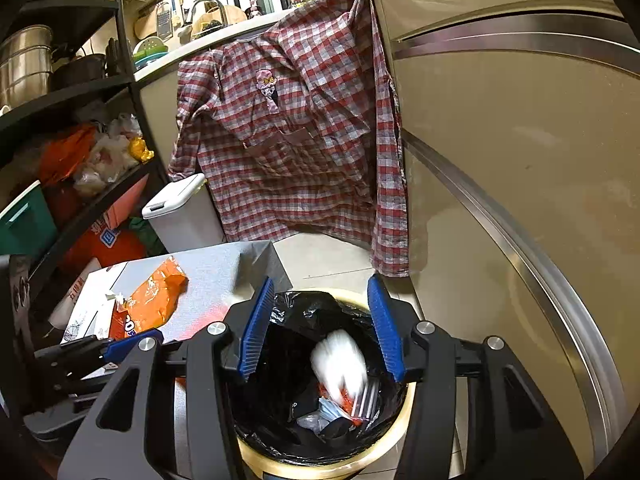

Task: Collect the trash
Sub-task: 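Open the right gripper to drop the tissue into the bucket, then open the left gripper to drop the red box into the bucket, then move the left gripper to the crumpled paper while the right gripper reaches the milk carton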

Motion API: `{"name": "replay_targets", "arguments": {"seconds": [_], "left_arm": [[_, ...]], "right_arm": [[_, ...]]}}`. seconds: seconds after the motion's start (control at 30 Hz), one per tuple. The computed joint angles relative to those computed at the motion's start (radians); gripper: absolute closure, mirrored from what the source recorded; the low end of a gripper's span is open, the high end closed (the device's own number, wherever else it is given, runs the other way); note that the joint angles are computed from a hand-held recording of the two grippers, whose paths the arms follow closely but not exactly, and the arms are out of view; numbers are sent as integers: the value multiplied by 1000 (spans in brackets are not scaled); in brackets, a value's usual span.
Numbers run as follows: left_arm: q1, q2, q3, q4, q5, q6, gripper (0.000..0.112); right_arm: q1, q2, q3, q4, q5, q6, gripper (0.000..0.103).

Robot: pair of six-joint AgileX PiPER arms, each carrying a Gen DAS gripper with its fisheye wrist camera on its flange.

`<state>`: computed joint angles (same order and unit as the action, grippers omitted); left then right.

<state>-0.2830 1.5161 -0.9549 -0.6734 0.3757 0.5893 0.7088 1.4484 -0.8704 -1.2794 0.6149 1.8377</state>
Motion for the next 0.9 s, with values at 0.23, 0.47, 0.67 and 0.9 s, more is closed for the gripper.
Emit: {"name": "replay_targets", "arguments": {"seconds": [0.23,0.47,0.67,0.9], "left_arm": [[39,-39,33,-31,15,61,78],[203,-161,75,-70,107,198,78],[477,-246,67,-135,270,403,79],[787,-206,-26,-195,456,595,79]], "right_arm": [[-1,-1,6,-16,-5,26,54],[30,23,-20,-27,10,23,54],[96,55,-65,-31,53,10,54],[163,108,-128,-22,72,-17,54]]}}
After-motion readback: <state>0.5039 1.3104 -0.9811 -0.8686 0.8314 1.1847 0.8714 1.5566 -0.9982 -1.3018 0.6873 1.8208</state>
